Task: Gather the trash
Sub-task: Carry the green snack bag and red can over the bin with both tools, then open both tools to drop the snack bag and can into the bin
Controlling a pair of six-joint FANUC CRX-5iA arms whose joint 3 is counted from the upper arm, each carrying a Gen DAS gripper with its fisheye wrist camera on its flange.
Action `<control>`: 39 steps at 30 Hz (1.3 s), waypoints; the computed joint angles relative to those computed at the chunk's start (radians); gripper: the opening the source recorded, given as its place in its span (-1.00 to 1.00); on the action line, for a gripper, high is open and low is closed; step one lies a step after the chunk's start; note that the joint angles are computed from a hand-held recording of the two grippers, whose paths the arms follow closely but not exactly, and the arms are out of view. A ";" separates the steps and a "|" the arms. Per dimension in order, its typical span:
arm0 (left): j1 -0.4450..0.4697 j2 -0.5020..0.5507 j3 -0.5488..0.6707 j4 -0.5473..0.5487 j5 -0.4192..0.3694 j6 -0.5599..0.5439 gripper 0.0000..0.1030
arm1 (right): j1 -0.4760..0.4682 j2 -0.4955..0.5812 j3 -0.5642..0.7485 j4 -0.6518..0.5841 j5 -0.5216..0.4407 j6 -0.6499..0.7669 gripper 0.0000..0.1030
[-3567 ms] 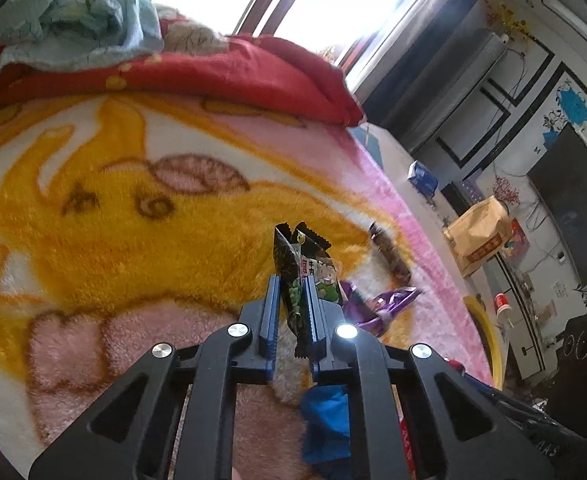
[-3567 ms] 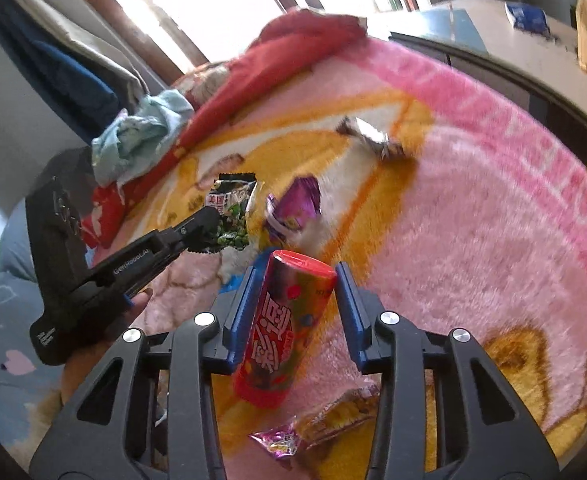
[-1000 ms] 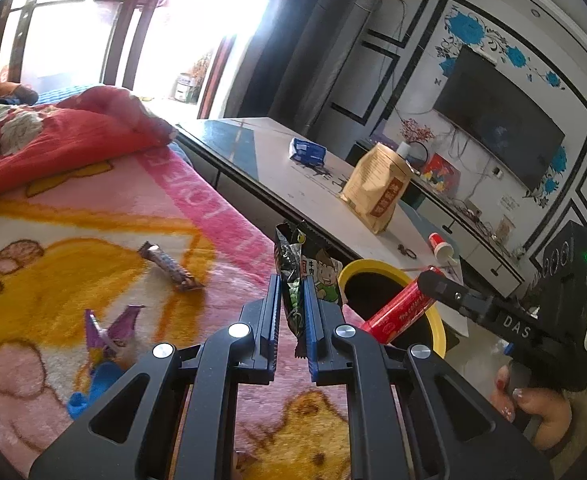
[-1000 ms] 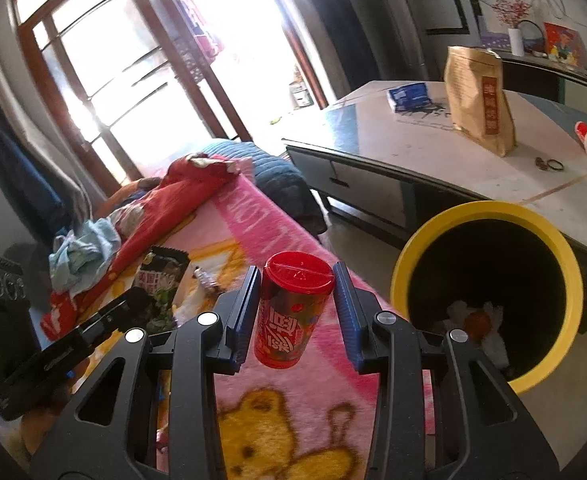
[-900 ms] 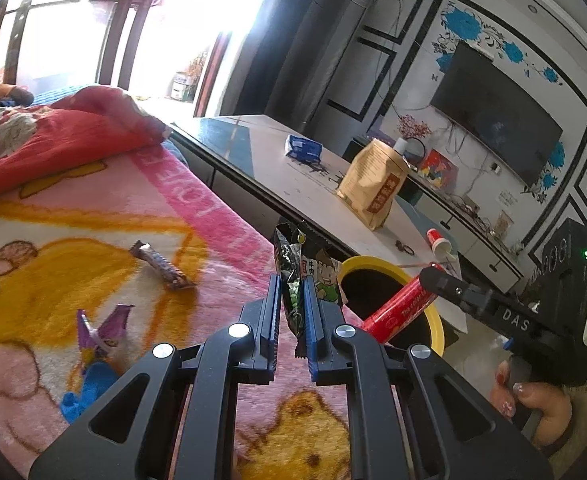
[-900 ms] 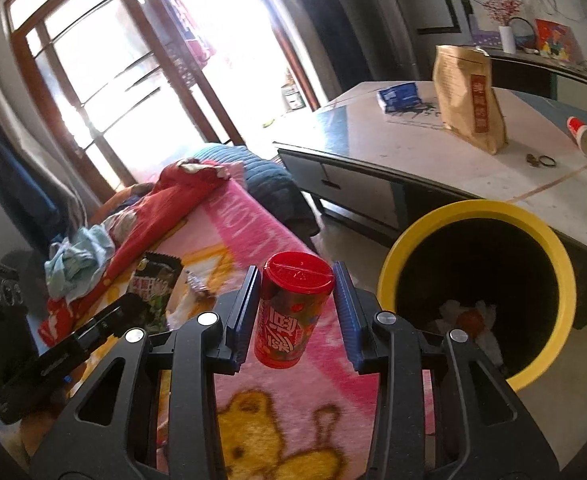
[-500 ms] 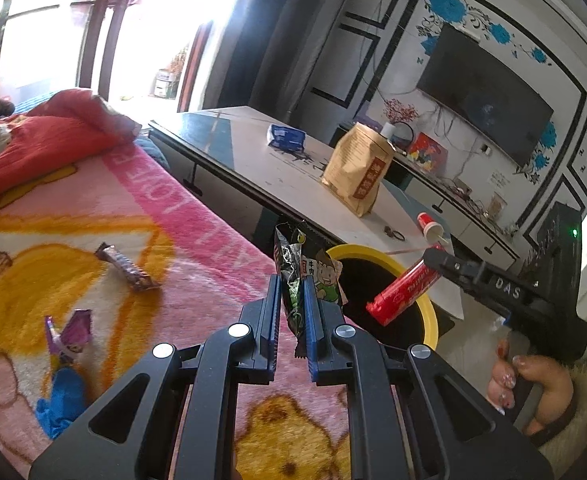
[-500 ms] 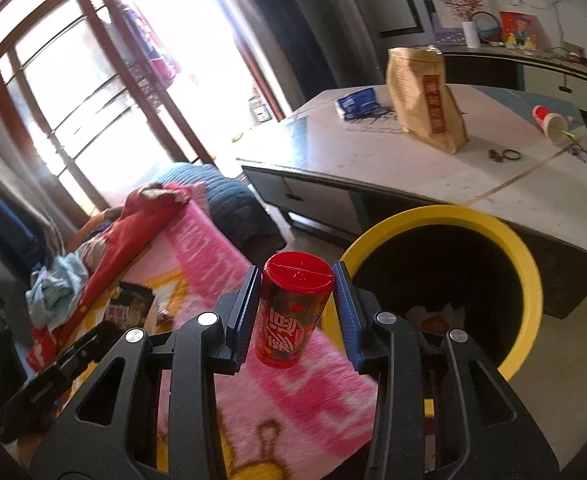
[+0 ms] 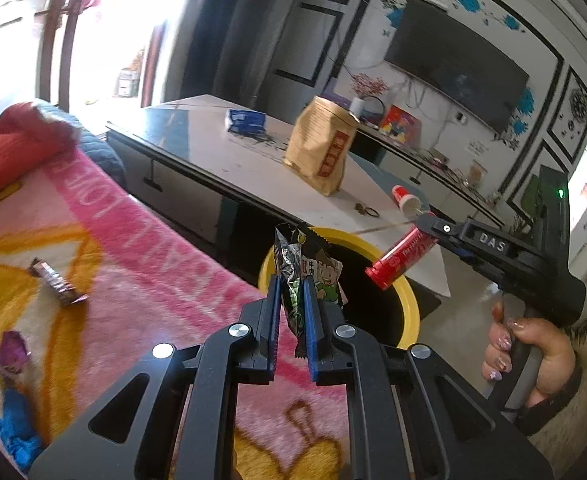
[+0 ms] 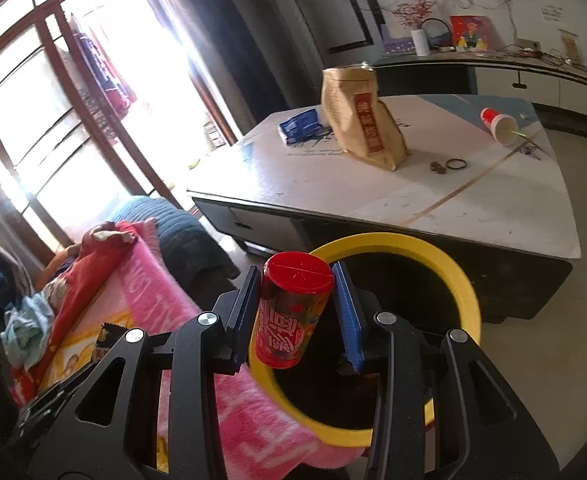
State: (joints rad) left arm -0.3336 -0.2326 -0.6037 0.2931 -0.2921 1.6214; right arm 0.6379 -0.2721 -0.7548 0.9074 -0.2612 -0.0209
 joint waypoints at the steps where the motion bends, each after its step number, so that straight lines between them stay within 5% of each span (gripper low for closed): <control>1: -0.005 0.010 0.003 0.007 0.004 -0.011 -0.79 | -0.008 0.003 -0.002 0.010 0.000 -0.010 -0.42; 19: -0.084 0.217 0.091 0.157 0.054 -0.189 -0.75 | -0.085 0.047 -0.006 -0.017 0.018 -0.052 -0.40; 20: -0.086 0.231 0.098 0.170 0.055 -0.201 -0.70 | -0.089 0.048 -0.007 -0.024 0.024 -0.053 -0.25; 22: -0.085 0.247 0.123 0.122 0.050 -0.152 -0.03 | -0.085 0.052 0.000 -0.047 0.008 -0.051 -0.05; 25: -0.082 0.252 0.122 0.131 0.058 -0.145 0.22 | -0.076 0.054 0.008 -0.077 -0.006 -0.022 0.01; 27: -0.071 0.248 0.148 0.029 0.033 -0.038 0.55 | -0.069 0.053 0.011 -0.091 -0.013 -0.011 0.12; 31: -0.052 0.217 0.137 -0.035 0.026 0.052 0.83 | -0.043 0.053 0.025 -0.123 -0.032 0.042 0.16; 39: -0.024 0.134 0.138 -0.221 -0.007 0.258 0.87 | -0.014 0.032 -0.002 0.061 -0.038 -0.053 0.40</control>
